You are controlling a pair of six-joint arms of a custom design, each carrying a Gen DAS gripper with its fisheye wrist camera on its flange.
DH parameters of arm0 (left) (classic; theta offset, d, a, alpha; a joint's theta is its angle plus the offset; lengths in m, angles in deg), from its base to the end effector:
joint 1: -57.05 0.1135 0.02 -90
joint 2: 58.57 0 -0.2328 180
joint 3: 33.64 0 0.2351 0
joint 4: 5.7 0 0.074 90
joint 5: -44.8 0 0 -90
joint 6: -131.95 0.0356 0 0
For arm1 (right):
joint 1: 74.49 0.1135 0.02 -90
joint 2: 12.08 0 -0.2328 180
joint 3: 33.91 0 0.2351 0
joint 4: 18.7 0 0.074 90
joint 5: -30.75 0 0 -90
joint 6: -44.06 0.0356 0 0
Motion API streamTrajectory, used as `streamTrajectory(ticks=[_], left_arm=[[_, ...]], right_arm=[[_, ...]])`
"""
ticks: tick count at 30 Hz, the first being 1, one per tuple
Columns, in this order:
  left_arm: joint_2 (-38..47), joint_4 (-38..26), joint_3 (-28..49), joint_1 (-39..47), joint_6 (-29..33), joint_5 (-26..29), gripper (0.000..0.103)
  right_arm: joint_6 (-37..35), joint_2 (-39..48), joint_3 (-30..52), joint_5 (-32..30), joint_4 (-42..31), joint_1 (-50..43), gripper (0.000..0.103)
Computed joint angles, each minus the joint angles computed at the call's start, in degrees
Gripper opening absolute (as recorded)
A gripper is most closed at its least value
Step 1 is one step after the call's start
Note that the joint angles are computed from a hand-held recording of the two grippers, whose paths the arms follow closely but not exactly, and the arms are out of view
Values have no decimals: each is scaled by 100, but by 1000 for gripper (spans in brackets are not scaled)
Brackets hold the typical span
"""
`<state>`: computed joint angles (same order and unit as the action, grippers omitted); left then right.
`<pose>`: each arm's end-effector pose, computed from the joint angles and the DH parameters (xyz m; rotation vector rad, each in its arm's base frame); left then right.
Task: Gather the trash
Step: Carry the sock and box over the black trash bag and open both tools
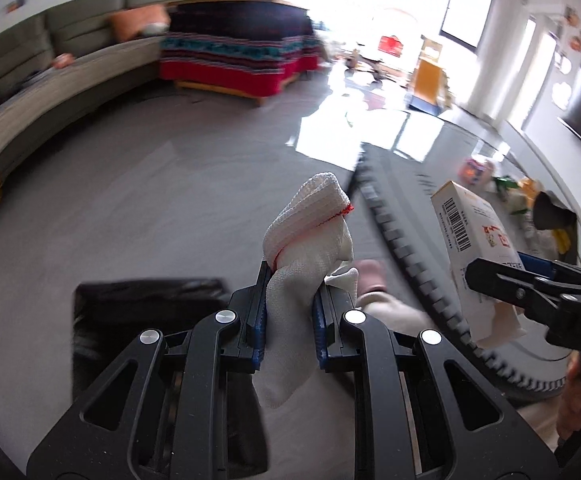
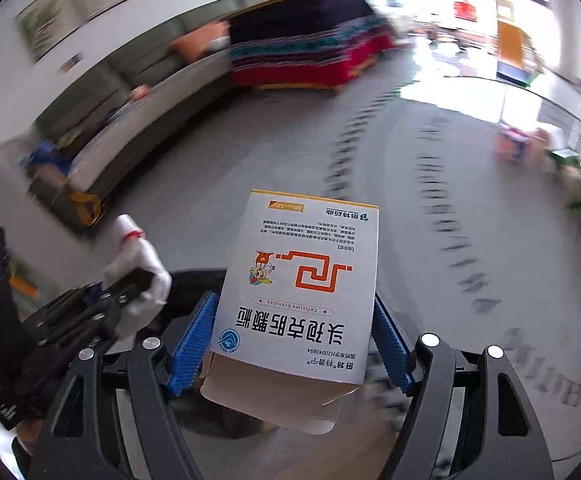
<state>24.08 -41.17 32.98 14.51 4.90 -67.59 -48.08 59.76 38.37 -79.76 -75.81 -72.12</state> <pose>0.2175 -0.1812 0.1958 -0.0503 2.3860 -0.1701 0.2408 0.0224 0.2468 -0.2360 2.5179 0.4584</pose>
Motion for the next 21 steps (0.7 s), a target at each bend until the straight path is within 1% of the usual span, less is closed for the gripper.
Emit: streamTrajectory(ticks=[4, 7, 9, 10, 11, 12, 14, 16, 19, 21], left_arm=[[-1105, -300, -1030, 244, -424, -239, 18], [-1890, -545, -1707, 619, -634, -212, 18], [-2410, -683, -2106, 1011, -646, -37, 24], [-2568, -711, -2247, 1211, -632, 91, 32], [-2751, -799, -2362, 1390, -683, 156, 63], [-2998, -943, -2501, 1591, -829, 158, 97], [-3410, -1077, -2702, 1837, -873, 153, 97], [-3694, -1215, -2833, 2007, -881, 124, 97], [-3804, -1174, -2931, 2235, -742, 267, 97], [-3697, -1070, -2926, 2249, -706, 293, 97]], right_arm=[[390, -101, -124, 289, 141, 1296, 75], [586, 23, -152, 411, 281, 2020, 75], [628, 268, -54, 283, 336, 2439, 78], [618, 390, 25, 147, 314, 2567, 80], [647, 582, 153, 99, 294, 2782, 83], [692, 715, 256, 164, 303, 2919, 84], [787, 929, 398, 372, 421, 3230, 84], [796, 984, 463, 368, 397, 3317, 84], [794, 982, 447, 387, 383, 3353, 84], [744, 971, 403, 386, 413, 3302, 84]])
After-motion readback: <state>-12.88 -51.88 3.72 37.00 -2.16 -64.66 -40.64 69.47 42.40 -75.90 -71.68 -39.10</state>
